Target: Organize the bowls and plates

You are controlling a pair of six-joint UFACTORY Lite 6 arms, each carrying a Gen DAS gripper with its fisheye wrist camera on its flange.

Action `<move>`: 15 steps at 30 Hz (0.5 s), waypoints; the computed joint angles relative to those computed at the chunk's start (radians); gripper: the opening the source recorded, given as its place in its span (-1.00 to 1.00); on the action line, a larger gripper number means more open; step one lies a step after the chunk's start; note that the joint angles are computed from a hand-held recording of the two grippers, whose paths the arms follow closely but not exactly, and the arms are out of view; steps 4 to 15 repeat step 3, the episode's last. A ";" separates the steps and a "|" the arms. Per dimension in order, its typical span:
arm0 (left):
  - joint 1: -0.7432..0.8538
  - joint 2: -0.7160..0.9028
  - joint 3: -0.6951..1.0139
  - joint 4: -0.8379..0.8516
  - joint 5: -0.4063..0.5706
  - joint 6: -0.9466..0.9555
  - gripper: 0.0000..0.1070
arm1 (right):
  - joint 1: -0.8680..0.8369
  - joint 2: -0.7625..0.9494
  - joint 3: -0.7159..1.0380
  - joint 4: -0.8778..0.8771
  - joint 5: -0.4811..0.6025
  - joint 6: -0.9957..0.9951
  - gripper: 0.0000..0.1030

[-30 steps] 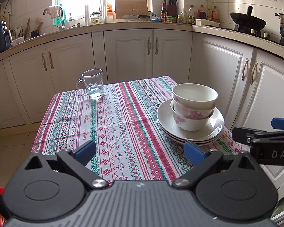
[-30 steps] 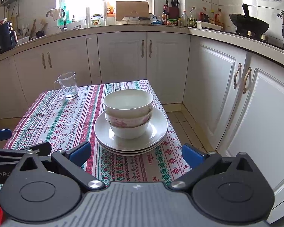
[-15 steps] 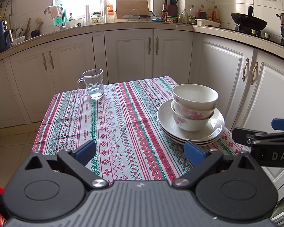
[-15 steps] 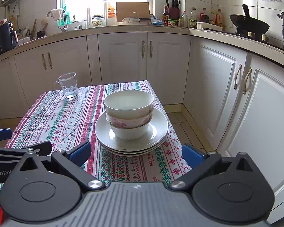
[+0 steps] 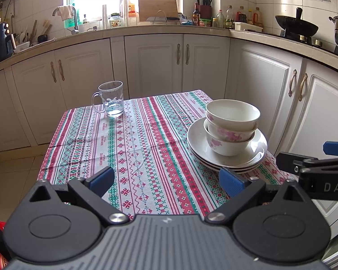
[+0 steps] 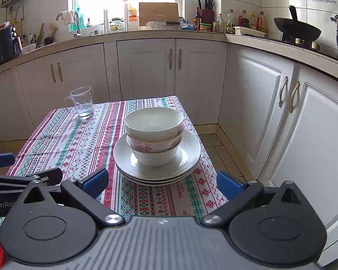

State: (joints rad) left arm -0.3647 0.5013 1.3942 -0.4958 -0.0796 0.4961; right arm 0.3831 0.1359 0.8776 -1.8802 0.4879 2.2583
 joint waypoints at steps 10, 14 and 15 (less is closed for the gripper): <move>-0.001 0.003 0.003 -0.041 0.002 0.039 0.85 | -0.001 0.000 -0.001 -0.004 -0.001 0.004 1.00; -0.001 0.003 0.003 -0.041 0.002 0.039 0.85 | -0.001 0.000 -0.001 -0.004 -0.001 0.004 1.00; -0.001 0.003 0.003 -0.041 0.002 0.039 0.85 | -0.001 0.000 -0.001 -0.004 -0.001 0.004 1.00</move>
